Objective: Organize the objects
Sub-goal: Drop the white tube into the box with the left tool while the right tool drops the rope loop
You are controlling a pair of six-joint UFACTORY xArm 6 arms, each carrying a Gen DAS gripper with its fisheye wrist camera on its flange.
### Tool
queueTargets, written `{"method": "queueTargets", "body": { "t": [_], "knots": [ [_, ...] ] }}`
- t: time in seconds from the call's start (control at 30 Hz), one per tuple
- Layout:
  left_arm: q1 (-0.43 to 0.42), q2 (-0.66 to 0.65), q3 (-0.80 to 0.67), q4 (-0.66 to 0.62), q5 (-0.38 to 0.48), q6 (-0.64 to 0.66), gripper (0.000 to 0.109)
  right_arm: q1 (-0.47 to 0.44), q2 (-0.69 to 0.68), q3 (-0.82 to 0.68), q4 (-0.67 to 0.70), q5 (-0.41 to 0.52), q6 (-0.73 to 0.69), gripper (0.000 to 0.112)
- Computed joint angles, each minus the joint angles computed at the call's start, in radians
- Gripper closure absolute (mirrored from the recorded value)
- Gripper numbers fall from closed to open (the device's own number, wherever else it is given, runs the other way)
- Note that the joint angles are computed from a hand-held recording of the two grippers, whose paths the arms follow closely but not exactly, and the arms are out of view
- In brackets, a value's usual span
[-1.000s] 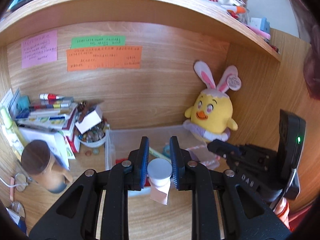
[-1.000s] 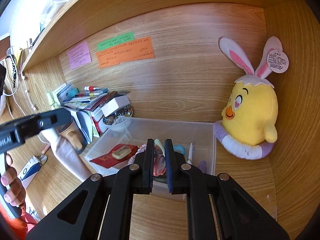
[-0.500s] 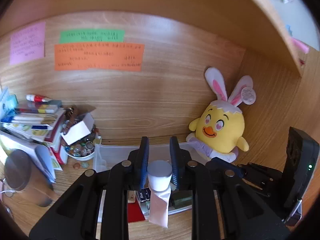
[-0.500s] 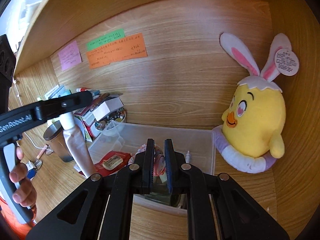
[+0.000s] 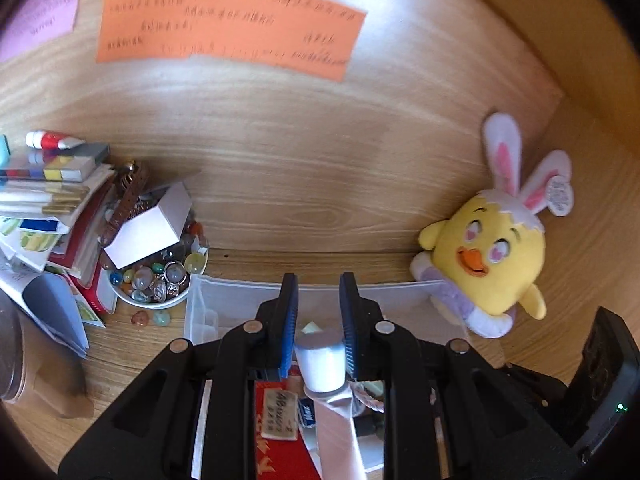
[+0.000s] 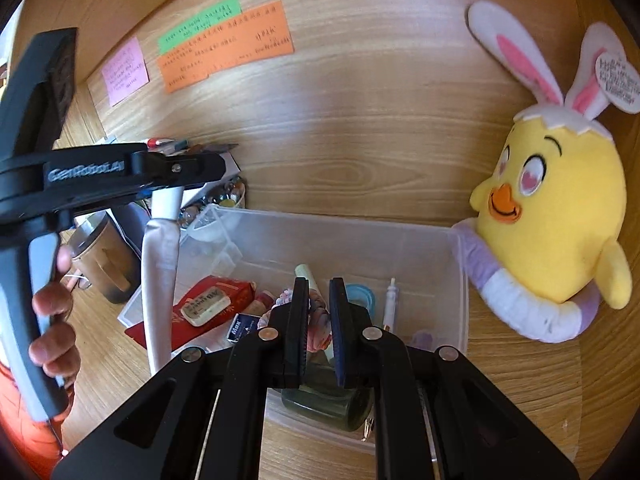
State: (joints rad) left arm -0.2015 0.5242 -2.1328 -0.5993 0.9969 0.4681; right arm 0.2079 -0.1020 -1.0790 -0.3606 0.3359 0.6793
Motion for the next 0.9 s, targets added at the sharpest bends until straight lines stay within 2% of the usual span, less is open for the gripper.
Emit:
{"method": "queueTargets", "body": {
  "t": [0.1,0.23,0.47,0.6,0.7,0.77,0.83,0.9],
  "knots": [
    [-0.013,0.048,-0.050,0.061,0.024,-0.030,0.088,-0.003,0.015,-0.006,0.024,0.004,-0.022,0.103],
    [-0.019,0.079,-0.076,0.076,0.060,-0.041,0.088,-0.005,0.035,-0.013,0.047,0.018,-0.047,0.103],
    [-0.027,0.007,0.050,0.080,0.018,0.022,0.088,0.009,0.064,-0.051,-0.046,0.090,0.000,0.101],
    [-0.023,-0.023,0.104,0.079,0.015,0.035,0.082,0.008,0.063,-0.056,-0.109,0.111,0.052,0.074],
    [-0.023,-0.038,0.135,0.085,0.012,0.038,0.081,0.009,0.044,-0.051,-0.160,0.115,0.084,0.066],
    [-0.020,-0.063,0.175,0.093,-0.001,0.047,0.075,0.012,0.026,-0.044,-0.169,0.116,0.089,0.061],
    [-0.017,-0.098,0.226,0.089,-0.025,0.070,0.061,0.016,0.013,-0.040,-0.187,0.120,0.102,0.053],
    [-0.013,-0.137,0.281,0.079,-0.061,0.096,0.053,0.027,0.001,-0.045,-0.224,0.140,0.128,0.049]
  ]
}}
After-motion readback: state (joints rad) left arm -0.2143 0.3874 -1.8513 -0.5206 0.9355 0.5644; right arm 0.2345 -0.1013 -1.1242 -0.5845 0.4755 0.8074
